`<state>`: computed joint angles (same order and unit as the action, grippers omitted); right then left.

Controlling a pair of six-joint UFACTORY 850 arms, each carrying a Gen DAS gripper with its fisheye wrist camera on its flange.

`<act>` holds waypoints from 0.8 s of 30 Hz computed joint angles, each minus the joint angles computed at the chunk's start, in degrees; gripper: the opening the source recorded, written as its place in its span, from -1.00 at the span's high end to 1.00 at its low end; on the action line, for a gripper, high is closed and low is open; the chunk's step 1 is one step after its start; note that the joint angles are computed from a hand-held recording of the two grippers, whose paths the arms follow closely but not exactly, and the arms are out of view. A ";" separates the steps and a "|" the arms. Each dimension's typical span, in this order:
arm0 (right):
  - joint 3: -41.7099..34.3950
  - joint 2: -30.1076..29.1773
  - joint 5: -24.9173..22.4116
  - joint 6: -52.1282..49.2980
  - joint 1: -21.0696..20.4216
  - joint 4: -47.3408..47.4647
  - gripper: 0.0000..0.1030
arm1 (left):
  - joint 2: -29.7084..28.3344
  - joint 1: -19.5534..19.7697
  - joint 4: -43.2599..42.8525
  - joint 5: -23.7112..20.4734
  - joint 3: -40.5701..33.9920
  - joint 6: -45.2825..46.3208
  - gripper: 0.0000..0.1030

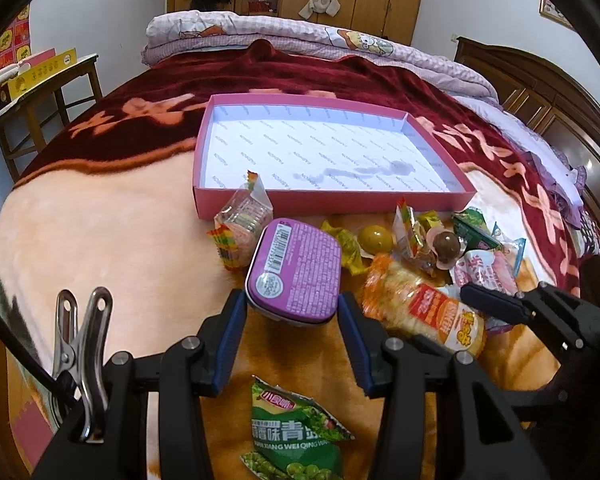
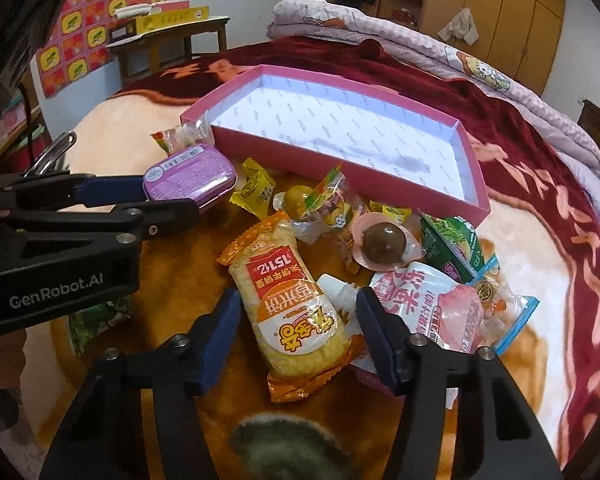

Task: Organize snacks
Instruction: 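Close left tool on the purple tin while right tool grasps the yellow bread packet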

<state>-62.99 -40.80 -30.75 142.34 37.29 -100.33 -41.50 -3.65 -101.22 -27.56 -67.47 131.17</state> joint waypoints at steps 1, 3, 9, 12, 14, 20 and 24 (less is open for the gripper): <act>0.24 0.26 0.75 1.29 -0.22 -1.07 0.10 | 0.20 -0.01 -0.46 0.00 0.24 0.55 0.04; 0.66 0.51 1.04 3.21 -0.28 -2.39 0.11 | 0.55 0.05 -0.90 -0.17 0.55 1.13 0.05; 2.43 1.83 1.23 9.53 -0.15 -7.70 0.12 | 2.14 0.52 -0.31 -1.17 1.72 1.04 0.50; 3.45 2.78 -0.08 10.98 0.34 -8.77 0.12 | 2.54 0.66 -1.10 -1.24 2.11 1.51 0.51; 3.99 3.23 -0.73 11.97 0.59 -9.30 0.12 | 2.62 0.70 -1.02 -1.18 2.22 1.38 0.52; 5.19 4.06 -1.53 14.23 0.76 -9.82 0.13 | 2.61 1.35 -0.60 -1.59 2.16 0.62 0.52; 6.31 4.83 -1.09 18.36 0.39 -12.57 0.13 | 2.23 1.94 1.92 -2.35 1.55 -0.77 0.52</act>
<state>-56.68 -35.97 -31.84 160.69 37.68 -112.90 -39.27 -1.72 -99.31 -29.91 -65.92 130.40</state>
